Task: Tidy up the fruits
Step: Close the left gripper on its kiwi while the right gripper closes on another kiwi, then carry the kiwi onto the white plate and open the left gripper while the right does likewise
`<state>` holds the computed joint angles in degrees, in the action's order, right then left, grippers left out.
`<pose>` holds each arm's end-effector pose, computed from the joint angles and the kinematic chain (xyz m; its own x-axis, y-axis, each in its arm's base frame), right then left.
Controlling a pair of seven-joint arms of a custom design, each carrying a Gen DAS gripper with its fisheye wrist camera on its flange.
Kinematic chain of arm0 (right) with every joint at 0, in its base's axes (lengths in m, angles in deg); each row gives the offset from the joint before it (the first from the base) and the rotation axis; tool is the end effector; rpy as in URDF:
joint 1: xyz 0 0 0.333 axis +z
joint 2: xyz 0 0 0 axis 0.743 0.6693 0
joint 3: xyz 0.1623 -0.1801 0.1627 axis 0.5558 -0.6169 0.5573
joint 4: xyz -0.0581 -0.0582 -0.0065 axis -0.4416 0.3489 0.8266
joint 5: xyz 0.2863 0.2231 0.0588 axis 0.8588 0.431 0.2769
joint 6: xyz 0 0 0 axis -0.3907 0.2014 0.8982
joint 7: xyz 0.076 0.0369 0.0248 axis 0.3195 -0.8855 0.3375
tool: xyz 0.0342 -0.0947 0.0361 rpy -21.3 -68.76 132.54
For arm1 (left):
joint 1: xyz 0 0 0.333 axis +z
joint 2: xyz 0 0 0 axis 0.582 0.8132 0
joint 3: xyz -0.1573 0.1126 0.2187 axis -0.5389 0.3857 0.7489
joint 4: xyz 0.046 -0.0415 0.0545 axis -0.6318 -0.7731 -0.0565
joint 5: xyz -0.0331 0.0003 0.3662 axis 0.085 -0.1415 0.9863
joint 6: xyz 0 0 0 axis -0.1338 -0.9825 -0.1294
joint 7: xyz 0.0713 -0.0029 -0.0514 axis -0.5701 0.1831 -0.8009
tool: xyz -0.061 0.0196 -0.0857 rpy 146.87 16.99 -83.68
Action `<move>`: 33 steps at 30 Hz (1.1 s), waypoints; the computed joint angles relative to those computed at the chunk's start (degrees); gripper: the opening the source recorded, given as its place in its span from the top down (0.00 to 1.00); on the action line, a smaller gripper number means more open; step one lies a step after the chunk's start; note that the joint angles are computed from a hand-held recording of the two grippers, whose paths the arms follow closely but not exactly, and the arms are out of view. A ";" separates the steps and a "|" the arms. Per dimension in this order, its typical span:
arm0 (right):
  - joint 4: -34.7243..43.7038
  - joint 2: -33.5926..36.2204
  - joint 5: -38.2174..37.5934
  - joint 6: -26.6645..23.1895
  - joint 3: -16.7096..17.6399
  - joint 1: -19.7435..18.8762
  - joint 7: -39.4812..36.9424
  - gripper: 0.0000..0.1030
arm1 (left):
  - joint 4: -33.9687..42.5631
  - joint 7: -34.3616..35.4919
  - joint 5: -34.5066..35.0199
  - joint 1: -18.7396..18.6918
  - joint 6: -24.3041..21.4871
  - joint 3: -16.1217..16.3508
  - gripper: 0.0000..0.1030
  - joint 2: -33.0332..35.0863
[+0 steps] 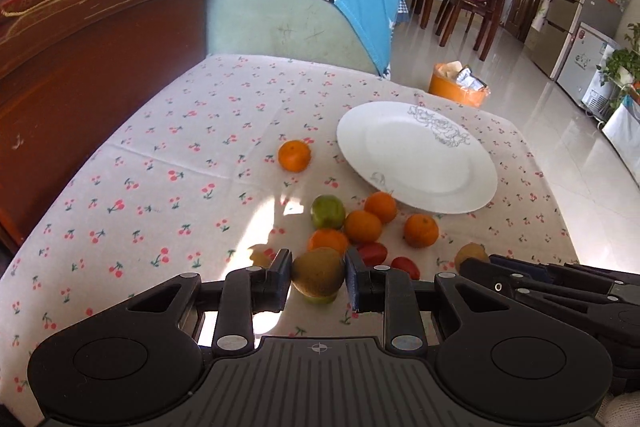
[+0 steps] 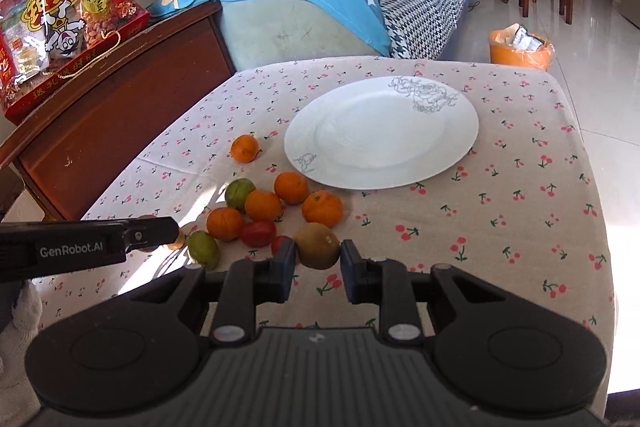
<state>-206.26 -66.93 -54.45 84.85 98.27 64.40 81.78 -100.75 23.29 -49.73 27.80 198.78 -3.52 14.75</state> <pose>0.3938 0.2945 0.4551 0.1343 -0.9536 -0.2695 -0.7024 0.1002 -0.7047 0.4091 -0.1008 0.4782 -0.1684 -0.9791 0.1144 -0.7216 0.0433 -0.6909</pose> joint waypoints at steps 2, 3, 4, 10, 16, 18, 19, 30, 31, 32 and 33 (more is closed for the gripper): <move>0.78 0.74 3.34 0.08 -2.10 1.55 -4.92 0.76 | 3.05 2.30 -0.95 -2.07 -0.26 1.66 0.75 2.70; 1.16 1.26 6.42 0.19 -3.60 2.78 -8.60 0.76 | 4.36 3.75 -1.82 -3.13 -0.51 2.55 0.75 3.82; 1.44 1.68 9.54 0.32 -4.83 3.86 -11.99 0.76 | 5.71 5.58 -2.81 -4.23 -0.50 3.38 0.75 5.04; 4.37 4.58 24.99 0.01 -9.21 7.12 -32.40 0.76 | 12.19 13.90 -8.22 -6.41 -0.43 4.29 0.75 11.20; 7.12 8.40 32.91 -0.31 -8.83 5.93 -41.37 0.76 | 17.14 19.15 -14.53 -6.23 -0.14 3.07 0.75 16.88; 8.05 9.64 33.03 -0.89 -8.36 5.16 -41.13 0.76 | 18.43 20.31 -15.48 -5.71 0.16 2.23 0.75 18.59; 8.32 10.03 34.03 -1.08 -8.21 4.99 -41.57 0.76 | 19.01 19.97 -15.17 -5.16 0.23 1.65 0.75 19.37; 9.34 11.74 33.75 0.01 -8.00 3.50 -37.96 0.76 | 23.95 19.68 -17.43 -2.74 -1.14 -1.34 0.75 25.39; 9.49 11.95 34.01 0.18 -7.91 3.44 -38.16 0.76 | 24.09 19.93 -17.60 -2.65 -1.09 -1.54 0.75 25.64; 9.55 12.07 34.00 0.28 -7.87 3.39 -38.15 0.74 | 24.16 19.94 -17.45 -2.56 -0.82 -1.73 0.75 25.92; 9.78 12.31 33.70 0.30 -7.87 3.37 -37.99 0.74 | 24.19 19.94 -17.42 -2.50 -0.64 -1.91 0.75 26.12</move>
